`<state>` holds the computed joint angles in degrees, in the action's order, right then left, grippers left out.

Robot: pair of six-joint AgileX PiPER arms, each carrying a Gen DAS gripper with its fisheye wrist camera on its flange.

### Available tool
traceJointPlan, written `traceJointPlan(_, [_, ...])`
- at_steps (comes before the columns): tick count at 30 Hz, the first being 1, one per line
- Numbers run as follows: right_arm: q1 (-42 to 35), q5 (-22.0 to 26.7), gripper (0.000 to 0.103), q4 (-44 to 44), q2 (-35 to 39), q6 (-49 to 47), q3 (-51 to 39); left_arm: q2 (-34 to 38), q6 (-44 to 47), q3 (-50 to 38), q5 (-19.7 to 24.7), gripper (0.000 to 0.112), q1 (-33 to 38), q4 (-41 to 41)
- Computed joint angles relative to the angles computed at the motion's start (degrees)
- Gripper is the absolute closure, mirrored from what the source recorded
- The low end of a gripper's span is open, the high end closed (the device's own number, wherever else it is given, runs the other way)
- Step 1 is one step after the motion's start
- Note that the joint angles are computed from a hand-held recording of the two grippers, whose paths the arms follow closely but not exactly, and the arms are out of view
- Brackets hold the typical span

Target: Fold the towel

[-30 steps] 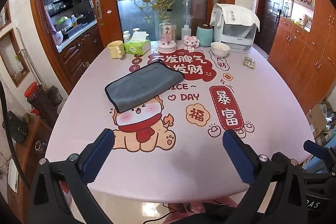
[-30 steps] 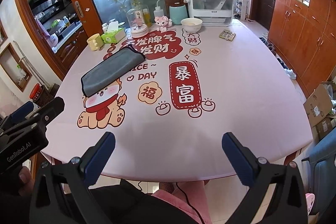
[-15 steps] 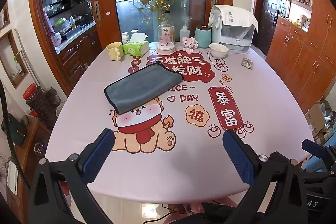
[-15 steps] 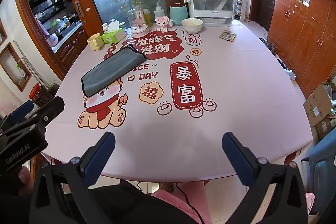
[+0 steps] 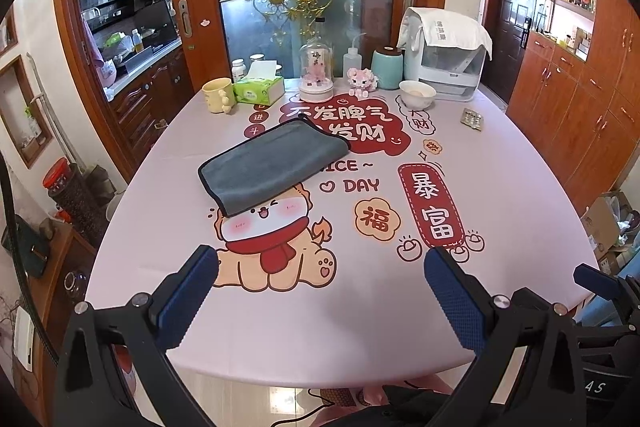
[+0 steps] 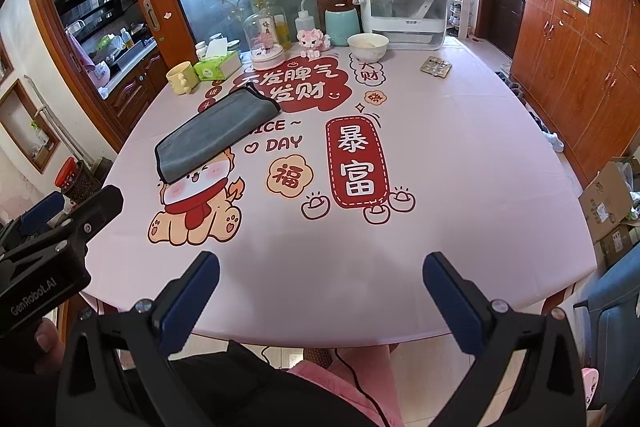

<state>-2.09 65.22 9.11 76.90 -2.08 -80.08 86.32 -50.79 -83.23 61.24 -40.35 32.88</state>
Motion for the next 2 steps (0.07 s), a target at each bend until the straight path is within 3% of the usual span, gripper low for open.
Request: traceJointPlan(2, [0.4, -0.1, 0.001, -0.3, 0.1, 0.4, 0.1, 0.0, 0.1, 0.0, 0.0, 0.010, 0.1, -0.1])
